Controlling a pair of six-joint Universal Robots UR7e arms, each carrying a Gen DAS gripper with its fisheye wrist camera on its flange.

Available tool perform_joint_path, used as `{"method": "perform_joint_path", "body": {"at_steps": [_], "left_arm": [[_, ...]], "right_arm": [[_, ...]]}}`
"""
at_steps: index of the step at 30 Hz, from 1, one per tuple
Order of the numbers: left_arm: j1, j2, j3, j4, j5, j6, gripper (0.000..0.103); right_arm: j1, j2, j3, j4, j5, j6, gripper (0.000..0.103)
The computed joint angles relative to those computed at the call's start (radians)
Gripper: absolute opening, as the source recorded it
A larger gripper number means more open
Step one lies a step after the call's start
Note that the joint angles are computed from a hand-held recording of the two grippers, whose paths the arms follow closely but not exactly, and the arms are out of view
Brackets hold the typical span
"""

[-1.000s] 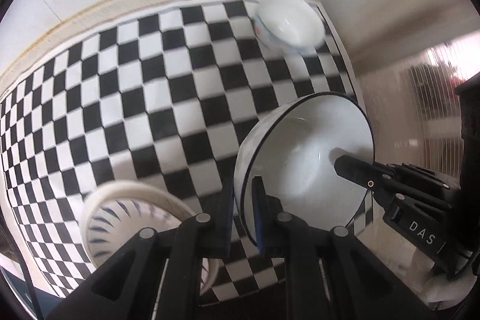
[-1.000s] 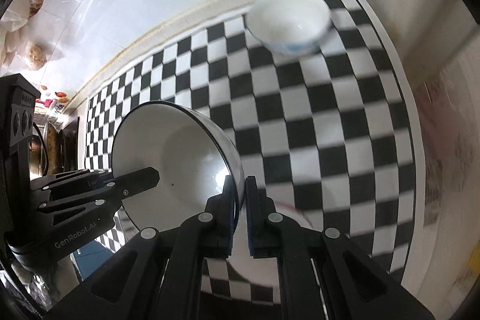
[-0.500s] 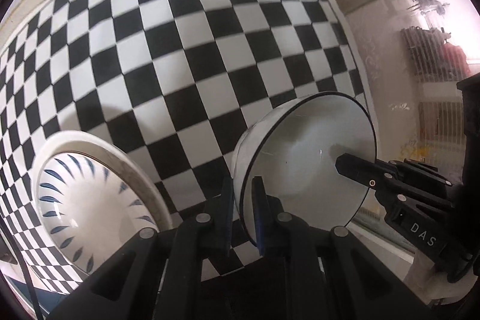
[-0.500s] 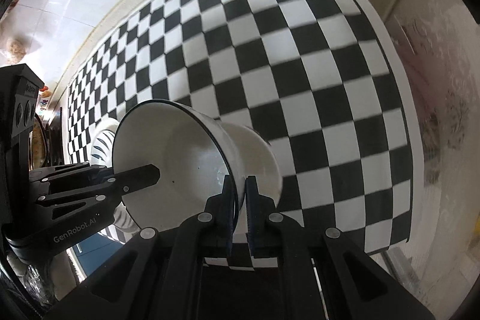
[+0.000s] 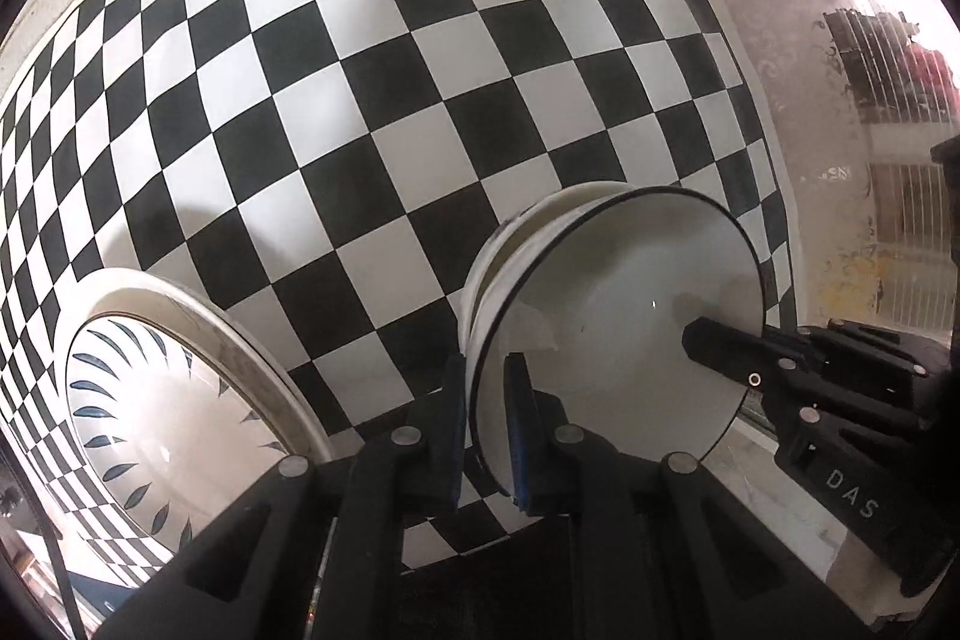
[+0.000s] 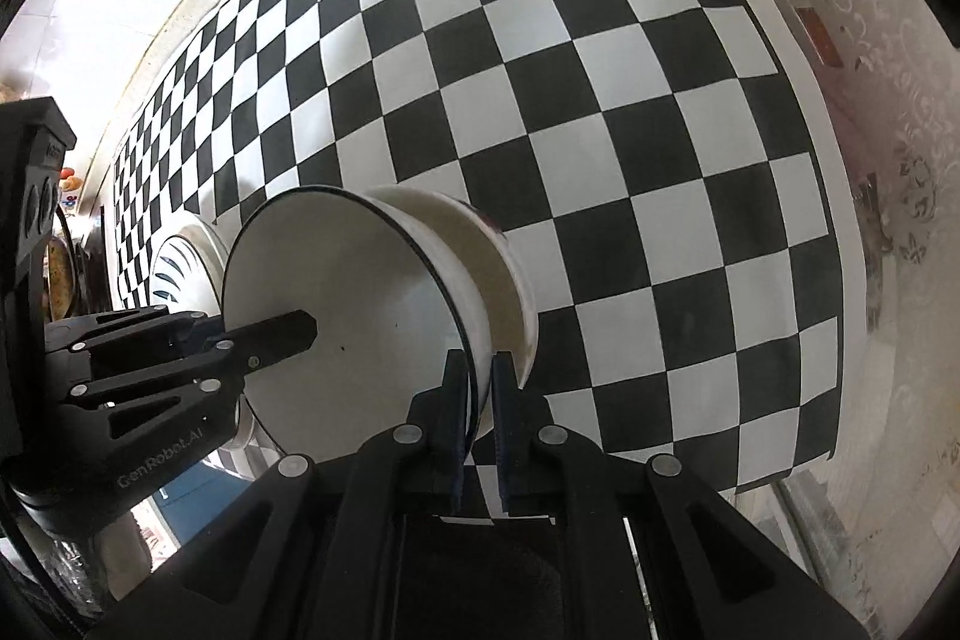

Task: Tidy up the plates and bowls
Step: 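Carry the black-rimmed bowl with both tools and lower it into the red-flower bowl, then open both tools and release the nested bowls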

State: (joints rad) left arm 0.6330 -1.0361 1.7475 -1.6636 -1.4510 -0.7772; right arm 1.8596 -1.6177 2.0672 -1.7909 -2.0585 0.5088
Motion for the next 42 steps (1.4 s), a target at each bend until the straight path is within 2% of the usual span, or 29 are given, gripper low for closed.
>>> {"method": "perform_joint_path", "body": {"at_steps": [6, 11, 21, 33, 42], "left_arm": [[0.015, 0.016, -0.013, 0.007, -0.006, 0.013, 0.011], [0.016, 0.002, 0.001, 0.006, -0.009, 0.013, 0.011], [0.016, -0.016, 0.011, 0.008, -0.016, -0.002, 0.011], [0.014, -0.027, 0.01, 0.013, -0.027, -0.018, 0.011], [0.01, -0.031, 0.003, 0.02, -0.032, -0.025, 0.011]], "right_arm": [[0.007, 0.007, -0.014, 0.01, -0.018, 0.011, 0.014], [-0.009, 0.0, -0.018, 0.016, 0.005, 0.014, 0.014], [0.001, 0.003, -0.02, 0.031, -0.007, 0.016, 0.013], [-0.024, -0.004, -0.023, 0.03, 0.023, 0.019, 0.013], [-0.009, 0.007, -0.026, 0.045, 0.009, 0.013, 0.013]]}}
